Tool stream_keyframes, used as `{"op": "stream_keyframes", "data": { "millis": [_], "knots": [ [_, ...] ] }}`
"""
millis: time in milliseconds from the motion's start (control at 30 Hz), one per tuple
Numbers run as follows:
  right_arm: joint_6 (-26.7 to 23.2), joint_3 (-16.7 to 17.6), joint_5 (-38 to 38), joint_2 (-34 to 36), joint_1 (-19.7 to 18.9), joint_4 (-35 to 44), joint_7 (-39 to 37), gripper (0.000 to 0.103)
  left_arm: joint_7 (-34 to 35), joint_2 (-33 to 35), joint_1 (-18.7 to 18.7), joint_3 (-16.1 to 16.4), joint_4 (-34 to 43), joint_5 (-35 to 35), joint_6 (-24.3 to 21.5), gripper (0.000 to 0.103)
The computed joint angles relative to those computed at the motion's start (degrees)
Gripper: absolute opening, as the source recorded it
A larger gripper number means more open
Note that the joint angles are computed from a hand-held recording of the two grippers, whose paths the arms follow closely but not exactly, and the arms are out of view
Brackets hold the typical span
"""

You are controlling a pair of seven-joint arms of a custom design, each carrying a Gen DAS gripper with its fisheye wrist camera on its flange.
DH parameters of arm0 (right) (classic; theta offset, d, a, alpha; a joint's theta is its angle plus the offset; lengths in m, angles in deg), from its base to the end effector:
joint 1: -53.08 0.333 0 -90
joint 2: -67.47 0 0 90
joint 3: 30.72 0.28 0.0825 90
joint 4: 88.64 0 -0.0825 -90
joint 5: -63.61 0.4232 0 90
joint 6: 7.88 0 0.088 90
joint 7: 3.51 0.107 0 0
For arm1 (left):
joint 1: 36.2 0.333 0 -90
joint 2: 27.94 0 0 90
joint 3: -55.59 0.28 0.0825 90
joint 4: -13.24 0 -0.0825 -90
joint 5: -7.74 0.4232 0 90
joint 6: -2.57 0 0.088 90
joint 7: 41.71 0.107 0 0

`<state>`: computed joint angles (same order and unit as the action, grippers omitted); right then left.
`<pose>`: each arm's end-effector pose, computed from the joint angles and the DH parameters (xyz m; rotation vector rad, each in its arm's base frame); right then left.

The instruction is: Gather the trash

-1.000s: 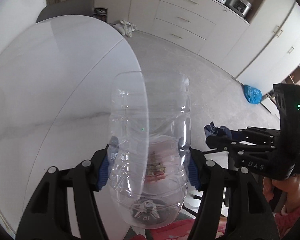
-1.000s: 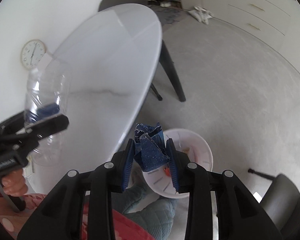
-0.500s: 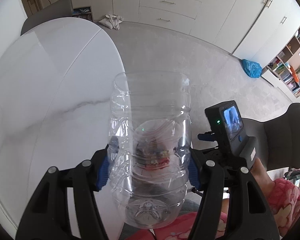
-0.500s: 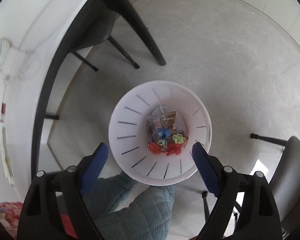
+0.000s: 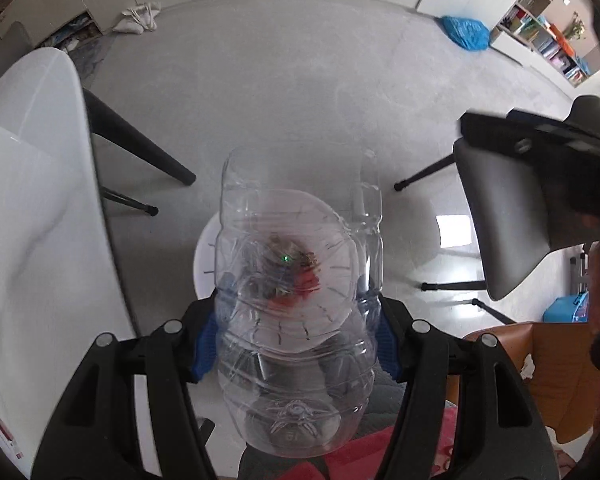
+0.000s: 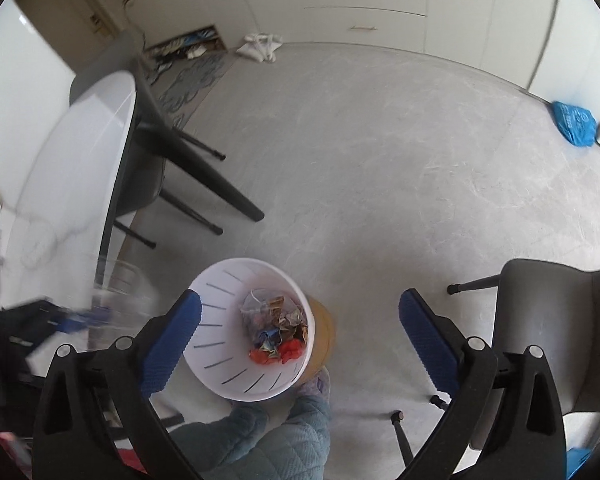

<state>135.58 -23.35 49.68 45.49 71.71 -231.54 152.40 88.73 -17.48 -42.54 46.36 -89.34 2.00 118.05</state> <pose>0.4487 0.2197 0.4100 -1.3626 2.3745 -0.3110 0.6218 -0.1755 0.4024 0.9742 -2.9515 0.1952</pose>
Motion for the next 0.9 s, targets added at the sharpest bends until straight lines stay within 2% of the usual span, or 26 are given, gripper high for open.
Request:
{"op": "stream_keyframes", "data": {
  "millis": [167, 200, 233, 367, 500, 667, 733, 833, 900],
  "knots": [
    [1.93, -1.04, 2.4, -4.55, 0.55, -5.45, 0.45, 0.099, -4.75, 9.33, -3.36, 0.05, 3.98, 7.52, -4.03, 0.062],
    [1.94, -1.3, 3.13, -4.7, 0.84, -6.0, -0.03, 0.099, -5.55, 10.83, -4.07, 0.34, 4.34, 9.41, -4.15, 0.07],
    [1.85, -1.46, 3.79, -4.75, 1.09, -6.29, -0.44, 0.099, -5.72, 11.29, -4.17, 0.75, 3.74, 10.7, -3.73, 0.076],
    [1.36, -2.48, 6.82, -4.8, 2.07, -7.36, -2.77, 0.099, -7.98, 11.9, -4.52, 1.47, 1.62, 13.26, -3.69, 0.078],
    [0.87, -2.32, 7.26, -4.91, 1.44, -6.85, -3.63, 0.099, -7.85, 8.41, -2.81, 0.61, -0.22, 8.86, -3.18, 0.078],
    [0.55, -1.14, 4.08, -2.3, -0.35, -1.32, -4.35, 0.099, -5.21, -1.23, 1.21, 0.11, -2.4, -4.26, 0.59, 0.078],
    [0.41, -0.58, 2.06, 0.31, -0.78, 3.08, -5.46, 0.099, -4.45, -4.5, 2.58, 0.76, -1.98, -8.22, 3.37, 0.086],
    [-1.56, 1.02, -2.36, 7.23, -0.67, 14.28, -8.44, 0.101, -5.51, -8.96, 4.77, 2.57, -1.1, -11.48, 10.29, 0.095],
    [-1.7, 1.86, -5.77, 11.81, 0.02, 21.59, -10.62, 0.101, -7.97, -9.79, 6.25, 3.75, 1.09, -12.03, 12.68, 0.095]
  ]
}}
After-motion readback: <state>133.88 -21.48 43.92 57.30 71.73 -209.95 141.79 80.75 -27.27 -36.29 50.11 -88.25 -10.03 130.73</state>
